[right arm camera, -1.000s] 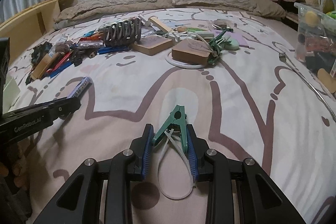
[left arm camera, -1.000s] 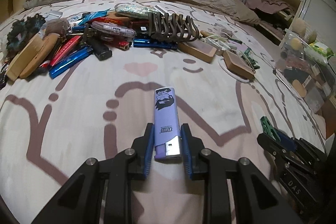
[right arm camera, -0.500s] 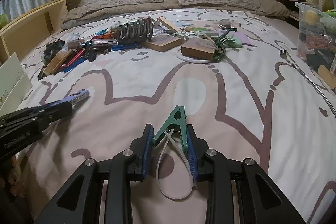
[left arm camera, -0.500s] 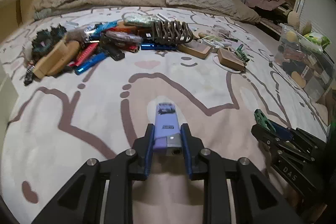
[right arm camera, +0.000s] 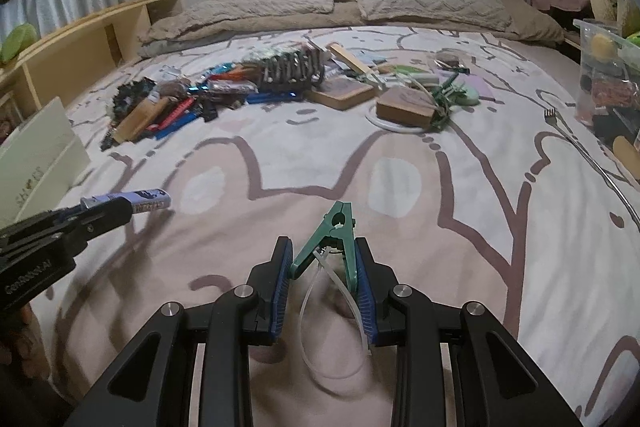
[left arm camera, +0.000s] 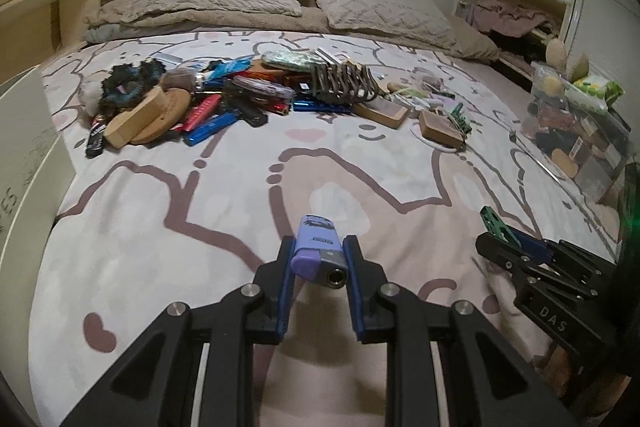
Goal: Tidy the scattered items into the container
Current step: 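Lift the purple lighter with the left tool while the right tool lifts the green clip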
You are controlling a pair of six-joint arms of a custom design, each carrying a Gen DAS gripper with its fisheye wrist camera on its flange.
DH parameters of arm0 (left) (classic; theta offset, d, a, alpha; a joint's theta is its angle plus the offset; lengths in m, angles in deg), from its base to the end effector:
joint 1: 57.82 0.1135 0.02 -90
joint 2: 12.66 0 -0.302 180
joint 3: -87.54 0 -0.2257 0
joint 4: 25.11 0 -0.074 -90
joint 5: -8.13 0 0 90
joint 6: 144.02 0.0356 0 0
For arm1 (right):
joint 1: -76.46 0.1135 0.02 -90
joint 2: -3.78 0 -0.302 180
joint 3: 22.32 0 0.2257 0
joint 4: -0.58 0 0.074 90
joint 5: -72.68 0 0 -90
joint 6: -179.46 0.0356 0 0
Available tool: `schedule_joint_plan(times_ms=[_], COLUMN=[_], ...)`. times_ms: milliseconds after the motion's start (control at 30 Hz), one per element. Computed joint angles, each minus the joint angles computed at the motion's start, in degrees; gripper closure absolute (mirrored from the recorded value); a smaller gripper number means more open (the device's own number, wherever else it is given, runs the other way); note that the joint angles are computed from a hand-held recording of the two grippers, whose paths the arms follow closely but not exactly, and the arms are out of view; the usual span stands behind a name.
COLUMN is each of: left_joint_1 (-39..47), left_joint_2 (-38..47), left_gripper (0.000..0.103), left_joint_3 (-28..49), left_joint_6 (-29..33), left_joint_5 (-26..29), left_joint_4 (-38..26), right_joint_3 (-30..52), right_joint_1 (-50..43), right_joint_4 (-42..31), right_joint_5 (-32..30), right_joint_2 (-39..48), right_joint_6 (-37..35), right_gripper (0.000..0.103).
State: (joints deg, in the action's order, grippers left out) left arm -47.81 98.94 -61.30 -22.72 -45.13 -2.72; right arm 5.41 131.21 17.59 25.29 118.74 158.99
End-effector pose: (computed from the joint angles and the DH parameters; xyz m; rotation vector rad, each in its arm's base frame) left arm 0.2232 0.0178 0.0847 0.6570 2.2798 -0.4954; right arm 0.1306 0.1431 0.0676 0.4571 2.2916 -0.0655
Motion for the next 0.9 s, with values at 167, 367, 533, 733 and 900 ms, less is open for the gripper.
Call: schedule_joint_plan(times_ms=[167,367,533,733,900], left_joint_1=[2.99,6.19,8.92,11.27,13.2], left_joint_2=[-3.38,-8.33,-11.53,-16.03,-20.08], left_gripper=[0.08,0.08,0.08,0.08,0.08], left_joint_3=[-0.22,-0.25,0.45,1.13,2.75], left_joint_6=[1.28,2.4,3.03,3.33,3.83], left_joint_5=[1.81,3.02,5.33,7.9,10.4], left_joint_4=[-2.33,-5.59,-8.46,-12.24,-17.63], right_joint_3=[1.51,3.25,3.7,6.72,9.94], right_joint_1=[1.95,3.76,4.58,6.75,8.83], right_joint_4=[-5.35,-12.12,-16.56,-25.17,-31.77], right_joint_5=[1.88,4.7,6.07,9.37,12.41], right_joint_2=[-4.3,-8.59,-13.66,-19.5,-21.71], right_joint_6=[0.34,0.93,1.25,1.71,2.12], right_gripper=[0.072,0.072,0.072,0.072,0.072])
